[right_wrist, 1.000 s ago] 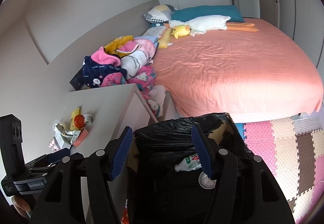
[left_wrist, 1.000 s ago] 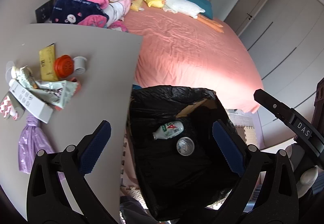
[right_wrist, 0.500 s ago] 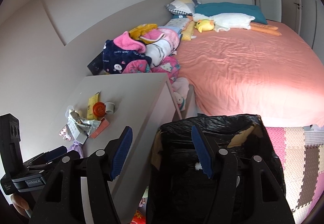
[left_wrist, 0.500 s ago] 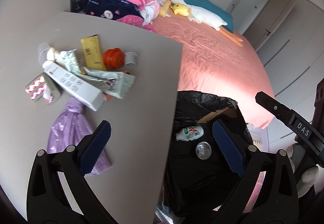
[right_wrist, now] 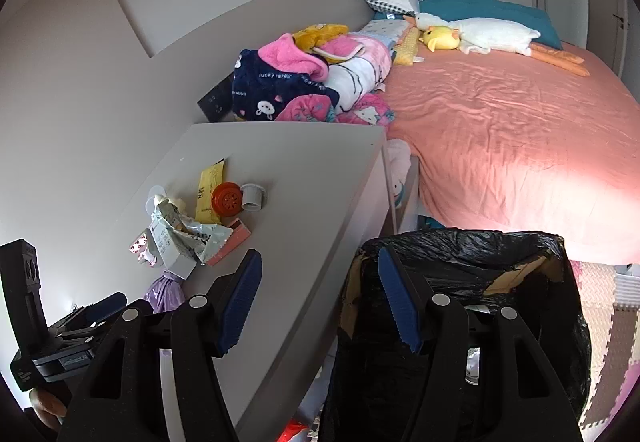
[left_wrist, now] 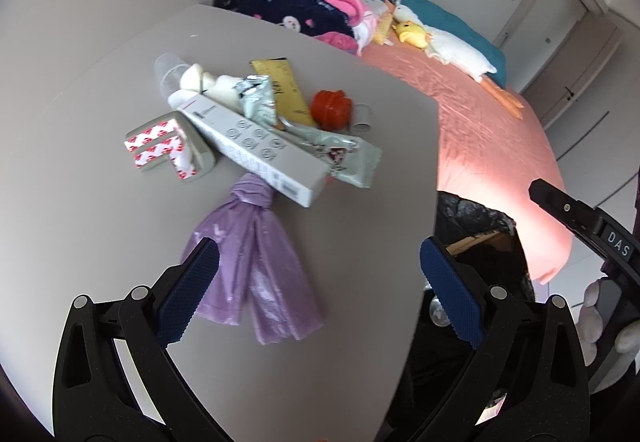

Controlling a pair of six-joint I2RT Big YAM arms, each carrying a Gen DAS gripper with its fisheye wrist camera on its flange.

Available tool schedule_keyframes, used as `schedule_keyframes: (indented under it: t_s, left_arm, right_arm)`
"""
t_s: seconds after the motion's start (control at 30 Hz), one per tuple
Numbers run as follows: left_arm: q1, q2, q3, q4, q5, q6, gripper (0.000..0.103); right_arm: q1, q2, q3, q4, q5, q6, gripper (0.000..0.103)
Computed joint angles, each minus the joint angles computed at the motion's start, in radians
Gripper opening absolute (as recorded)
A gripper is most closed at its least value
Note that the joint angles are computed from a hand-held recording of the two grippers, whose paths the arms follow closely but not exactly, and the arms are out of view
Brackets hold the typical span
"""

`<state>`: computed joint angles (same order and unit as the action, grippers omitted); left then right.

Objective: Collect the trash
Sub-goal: 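Move the left tool back to the table over the purple plastic bag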

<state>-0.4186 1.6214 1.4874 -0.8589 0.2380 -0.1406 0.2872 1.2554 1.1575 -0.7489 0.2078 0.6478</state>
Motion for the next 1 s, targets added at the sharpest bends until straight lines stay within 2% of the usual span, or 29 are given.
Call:
schedule_keyframes:
  t_s: [0.4, 0.57, 0.67, 0.83, 1.0]
  left_arm:
    - [0.028, 0.047, 0.009, 0.016, -0.068, 0.054, 0.097]
    - [0.036, 0.080, 0.031, 0.007, -0.053, 0.052, 0.097]
    - [0.038, 0.094, 0.040, 0.006, -0.072, 0.055, 0.096]
    - [0.043, 0.123, 0.068, -0.013, -0.078, 0.062, 0.078]
    - [0.039, 0.148, 0.089, -0.035, -0.103, 0.092, 0.068]
  right_arm:
    - [0.009, 0.115, 0.076, 0.038, -0.034, -0.052, 0.062]
    - [-0.002, 0.167, 0.115, 0.042, -0.056, -0.060, 0.062]
    - [-0.010, 0.203, 0.145, 0.046, -0.072, -0.078, 0.062]
    - [-0.020, 0.270, 0.201, 0.040, -0.095, -0.098, 0.062]
    - [-0.030, 0.345, 0.263, 0.029, -0.119, -0.119, 0.058]
